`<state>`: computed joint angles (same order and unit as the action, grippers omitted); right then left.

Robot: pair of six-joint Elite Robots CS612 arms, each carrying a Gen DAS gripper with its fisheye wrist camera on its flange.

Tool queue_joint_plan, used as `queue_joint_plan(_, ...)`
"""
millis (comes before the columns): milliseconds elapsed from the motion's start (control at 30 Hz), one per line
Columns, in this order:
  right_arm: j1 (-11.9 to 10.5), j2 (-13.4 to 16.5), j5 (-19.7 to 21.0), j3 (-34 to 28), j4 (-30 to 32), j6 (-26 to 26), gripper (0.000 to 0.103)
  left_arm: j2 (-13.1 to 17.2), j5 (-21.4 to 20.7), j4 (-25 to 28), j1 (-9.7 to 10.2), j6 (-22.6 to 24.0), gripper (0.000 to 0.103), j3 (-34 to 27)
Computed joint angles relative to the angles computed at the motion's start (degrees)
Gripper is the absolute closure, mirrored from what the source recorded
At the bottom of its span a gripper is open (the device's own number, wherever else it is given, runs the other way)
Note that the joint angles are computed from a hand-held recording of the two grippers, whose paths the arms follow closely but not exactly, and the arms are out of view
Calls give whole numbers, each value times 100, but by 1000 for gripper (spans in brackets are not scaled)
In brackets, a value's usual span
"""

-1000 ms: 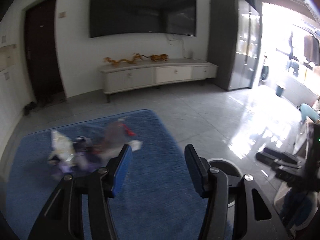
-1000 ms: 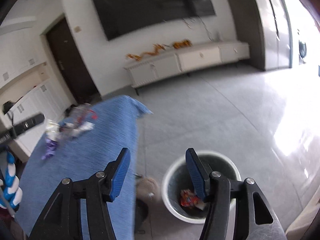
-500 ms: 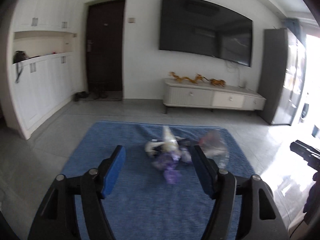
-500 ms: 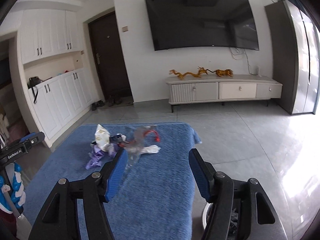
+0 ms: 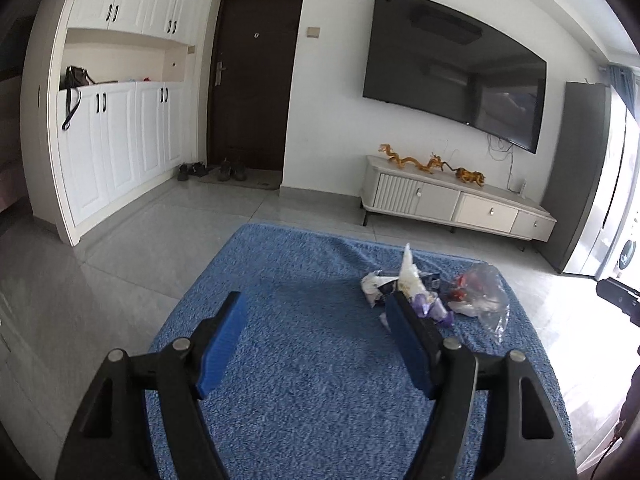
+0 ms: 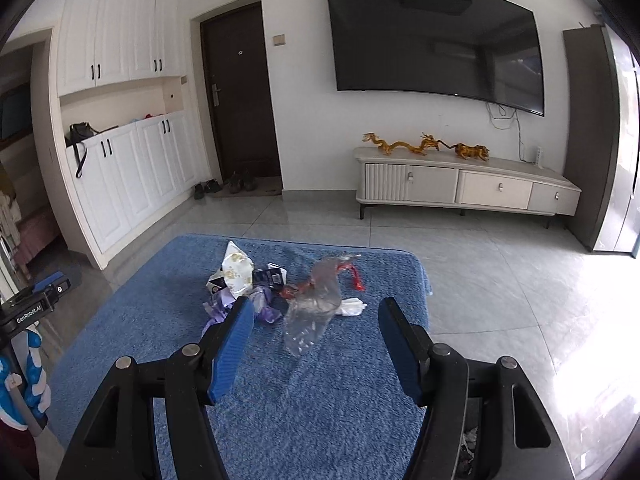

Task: Collect trash
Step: 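Return both tools to the rug toward the remaining trash, then grasp the purple glove with the left tool while the right grasps a clear bag with red string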

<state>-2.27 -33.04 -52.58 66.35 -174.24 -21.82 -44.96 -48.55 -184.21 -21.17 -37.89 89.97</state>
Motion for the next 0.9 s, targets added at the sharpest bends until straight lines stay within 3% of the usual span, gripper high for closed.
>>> queue_joint_plan(133, 55, 84, -9, -155, 174, -96, 40, -1, -238, 97, 86, -64, 32, 38)
queue_joint_plan(267, 86, 251, -10, -406, 451, -129, 40, 81, -784, 158, 230, -46, 32, -61)
queue_joint_plan(433, 117, 522, -16, -830, 867, -105, 40, 332, -1963, 224, 428, 302, 33, -484)
queue_joint_plan(600, 145, 842, 10, -1376, 1372, -142, 40, 726, -2881, 617, 553, 804, 33, -1227)
queue_joint_plan(900, 269, 1539, 59, -2690, 2369, -305, 40, 1422, -3345, 1716, 663, 1407, 33, -2552)
